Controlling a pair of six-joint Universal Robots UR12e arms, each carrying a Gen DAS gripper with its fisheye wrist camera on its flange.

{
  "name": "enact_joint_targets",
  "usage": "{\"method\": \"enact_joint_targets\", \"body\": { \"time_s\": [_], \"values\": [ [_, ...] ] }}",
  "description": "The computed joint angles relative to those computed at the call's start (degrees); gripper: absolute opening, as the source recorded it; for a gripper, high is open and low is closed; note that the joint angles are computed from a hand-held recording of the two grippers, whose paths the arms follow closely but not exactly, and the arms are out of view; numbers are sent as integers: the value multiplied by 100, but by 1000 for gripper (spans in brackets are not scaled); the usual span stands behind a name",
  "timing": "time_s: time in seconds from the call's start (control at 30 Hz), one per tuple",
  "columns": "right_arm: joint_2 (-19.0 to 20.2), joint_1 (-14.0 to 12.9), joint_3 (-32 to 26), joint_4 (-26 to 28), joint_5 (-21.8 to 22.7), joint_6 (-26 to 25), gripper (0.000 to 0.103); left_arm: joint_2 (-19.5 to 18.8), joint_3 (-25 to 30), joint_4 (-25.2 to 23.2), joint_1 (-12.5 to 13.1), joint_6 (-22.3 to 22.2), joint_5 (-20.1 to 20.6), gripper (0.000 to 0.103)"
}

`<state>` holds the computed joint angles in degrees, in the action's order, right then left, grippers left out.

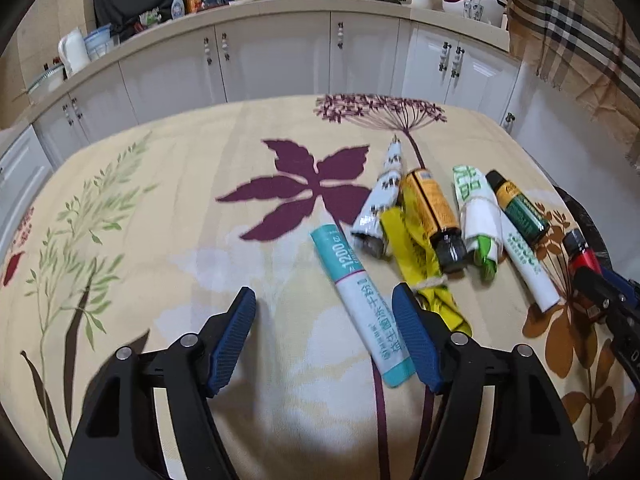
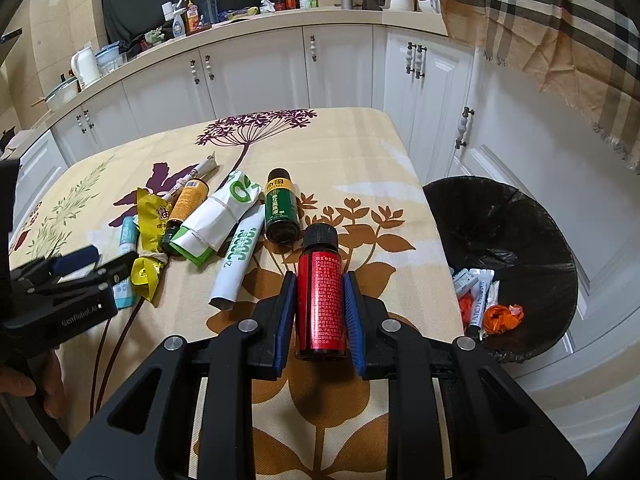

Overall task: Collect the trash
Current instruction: 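Grasp the teal-capped white tube with the left tool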

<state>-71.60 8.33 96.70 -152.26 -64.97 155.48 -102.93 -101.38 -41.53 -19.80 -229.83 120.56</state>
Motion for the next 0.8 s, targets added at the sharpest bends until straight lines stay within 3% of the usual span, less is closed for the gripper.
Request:
{"method": "enact_joint_targets", "body": {
  "time_s": [0.13,0.3,0.5,0.8],
  "values": [
    [-9,1,10,13,0,5,23,18,-40,99,-27,92,26,51],
    [-26,-2,29,27,1,-4,23,72,-136,247,-44,202,14,22],
    [-52,-2,74,-3,30,-17,23,126,-218,394,-54,267,-43,16],
    [-122,-73,163,-300,196,123,23,178,-275,743,-171,290,288,14]
  ]
}}
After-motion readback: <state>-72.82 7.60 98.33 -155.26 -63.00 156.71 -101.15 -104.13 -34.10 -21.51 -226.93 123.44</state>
